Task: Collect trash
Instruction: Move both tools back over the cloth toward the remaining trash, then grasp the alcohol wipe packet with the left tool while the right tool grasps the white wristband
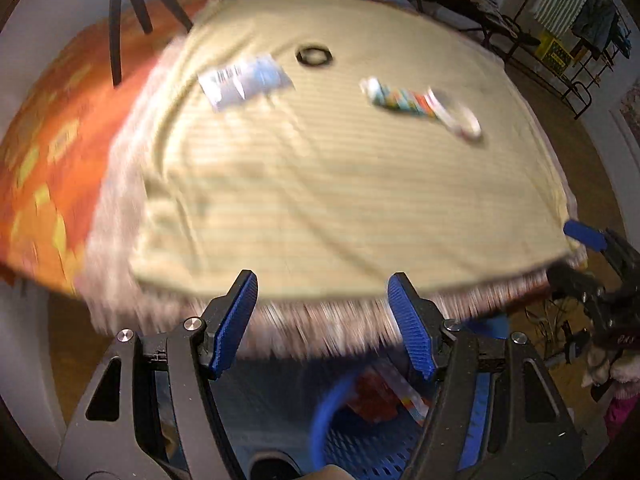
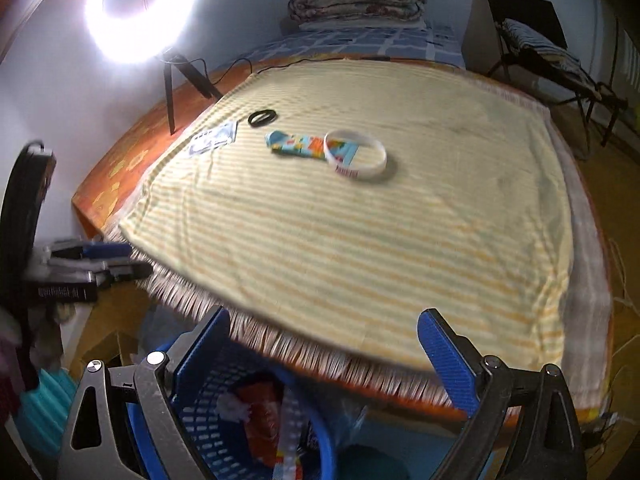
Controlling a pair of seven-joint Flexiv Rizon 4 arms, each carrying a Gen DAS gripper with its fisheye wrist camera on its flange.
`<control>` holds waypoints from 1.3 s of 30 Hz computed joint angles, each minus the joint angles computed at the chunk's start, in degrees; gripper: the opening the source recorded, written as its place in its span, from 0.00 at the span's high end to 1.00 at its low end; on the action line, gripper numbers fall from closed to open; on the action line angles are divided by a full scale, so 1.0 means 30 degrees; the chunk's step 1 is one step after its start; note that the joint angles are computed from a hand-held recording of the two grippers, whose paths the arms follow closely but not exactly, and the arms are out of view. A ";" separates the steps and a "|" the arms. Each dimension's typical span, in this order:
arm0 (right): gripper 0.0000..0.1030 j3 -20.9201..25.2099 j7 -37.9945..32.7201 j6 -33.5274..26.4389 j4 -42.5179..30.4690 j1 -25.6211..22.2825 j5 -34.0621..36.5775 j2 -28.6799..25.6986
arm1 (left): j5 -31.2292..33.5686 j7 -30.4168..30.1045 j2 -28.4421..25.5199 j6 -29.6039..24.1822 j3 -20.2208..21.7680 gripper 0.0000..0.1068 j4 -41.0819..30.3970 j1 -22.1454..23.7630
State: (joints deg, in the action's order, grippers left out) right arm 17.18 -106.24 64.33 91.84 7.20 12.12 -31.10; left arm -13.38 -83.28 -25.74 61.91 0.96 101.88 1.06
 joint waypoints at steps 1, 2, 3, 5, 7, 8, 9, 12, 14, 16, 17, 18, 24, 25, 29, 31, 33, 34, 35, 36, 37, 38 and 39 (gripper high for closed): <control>0.07 -0.0080 0.0077 -0.0223 -0.0342 0.0076 -0.0128 -0.0170 | -0.0031 0.0100 -0.0287 -0.0178 0.0007 0.35 -0.0552 0.0145; 0.07 -0.0129 0.0134 -0.0501 -0.0788 0.0146 -0.0248 -0.0389 | -0.0013 0.0183 -0.0642 -0.0442 0.0059 0.35 -0.1271 0.0295; 0.07 -0.0156 0.0157 -0.0698 -0.1160 0.0188 -0.0315 -0.0580 | -0.0061 0.0313 -0.0865 -0.0562 0.0032 0.35 -0.1704 0.0435; 0.07 -0.0247 0.0300 -0.1107 -0.1901 0.0296 -0.0438 -0.0973 | -0.0204 0.0678 -0.1646 -0.1045 -0.0063 0.35 -0.3084 0.0789; 0.07 -0.0235 0.0420 -0.1734 -0.2857 0.0307 -0.0431 -0.1477 | -0.0222 0.0844 -0.2399 -0.1550 -0.0049 0.35 -0.4351 0.0987; 0.07 -0.0187 0.0446 -0.2139 -0.3425 0.0285 -0.0375 -0.1772 | -0.0257 0.1040 -0.2790 -0.1837 -0.0098 0.35 -0.5004 0.1134; 0.07 -0.0123 0.0431 -0.2472 -0.3933 0.0250 -0.0270 -0.2039 | -0.0210 0.1125 -0.2989 -0.1990 -0.0077 0.35 -0.5340 0.1163; 0.07 -0.0135 0.0509 -0.3346 -0.5424 0.0319 -0.0085 -0.2810 | 0.0352 0.1224 -0.4057 -0.2779 0.0244 0.35 -0.7237 0.1144; 0.07 -0.0184 0.0462 -0.3730 -0.6318 0.0428 -0.0036 -0.3308 | 0.0392 0.1499 -0.4781 -0.3371 0.0157 0.35 -0.8451 0.1332; 0.07 -0.0337 0.0412 -0.3946 -0.6988 0.0623 -0.0154 -0.3710 | 0.0497 0.1356 -0.5552 -0.4086 0.0275 0.35 -0.9756 0.1374; 0.07 -0.0429 0.0431 -0.4069 -0.7369 0.0738 -0.0247 -0.3947 | 0.0613 0.1106 -0.6047 -0.4539 0.0431 0.35 -1.0612 0.1364; 0.07 -0.0470 0.0438 -0.4159 -0.7667 0.0810 -0.0284 -0.4125 | 0.0647 0.1004 -0.6290 -0.4765 0.0424 0.35 -1.1038 0.1404; 0.07 -0.0636 0.0833 -0.5629 -1.0633 0.1104 -0.0267 -0.5852 | 0.0205 0.0647 -0.8008 -0.6150 0.0025 0.35 -1.3849 0.1997; 0.07 -0.0693 0.0957 -0.5902 -1.1115 0.1166 -0.0285 -0.6131 | 0.0097 0.0500 -0.8307 -0.6385 -0.0028 0.35 -1.4348 0.2086; 0.07 -0.0665 0.1222 -0.6768 -1.2710 0.1169 0.0035 -0.7026 | -0.0869 -0.0090 -0.9373 -0.7022 -0.0604 0.35 -1.5857 0.2746; 0.07 -0.0718 0.1397 -0.7088 -1.3363 0.1206 0.0164 -0.7395 | -0.1139 -0.0395 -0.9787 -0.7401 -0.0726 0.35 -1.6475 0.2909; 0.07 -0.0748 0.1560 -0.7442 -1.3975 0.1227 0.0296 -0.7746 | -0.1380 -0.0376 -1.0174 -0.7799 -0.0943 0.35 -1.7025 0.3094; 0.07 -0.0761 0.1644 -0.7644 -1.4280 0.1246 0.0352 -0.7916 | -0.1395 -0.0291 -1.0359 -0.8059 -0.0988 0.35 -1.7354 0.3122; 0.07 -0.0765 0.1712 -0.7850 -1.4577 0.1265 0.0411 -0.8083 | -0.1322 -0.0137 -1.0535 -0.8406 -0.0983 0.35 -1.7696 0.3114; 0.07 -0.0761 0.1753 -0.8060 -1.4878 0.1275 0.0476 -0.8254 | -0.1221 0.0092 -1.0671 -0.8744 -0.0984 0.35 -1.7982 0.3095; 0.07 -0.0782 0.1818 -0.8239 -1.5172 0.1298 0.0529 -0.8422 | -0.1118 0.0337 -1.0779 -0.9107 -0.0983 0.35 -1.8248 0.3072; 0.07 -0.0790 0.1941 -0.8437 -1.5517 0.1322 0.0608 -0.8623 | -0.1029 0.0644 -1.0790 -0.9338 -0.1017 0.35 -1.8311 0.3050; 0.07 -0.0771 0.1980 -0.8582 -1.5715 0.1314 0.0710 -0.8722 | -0.0955 0.0804 -1.0786 -0.9462 -0.1007 0.35 -1.8343 0.2999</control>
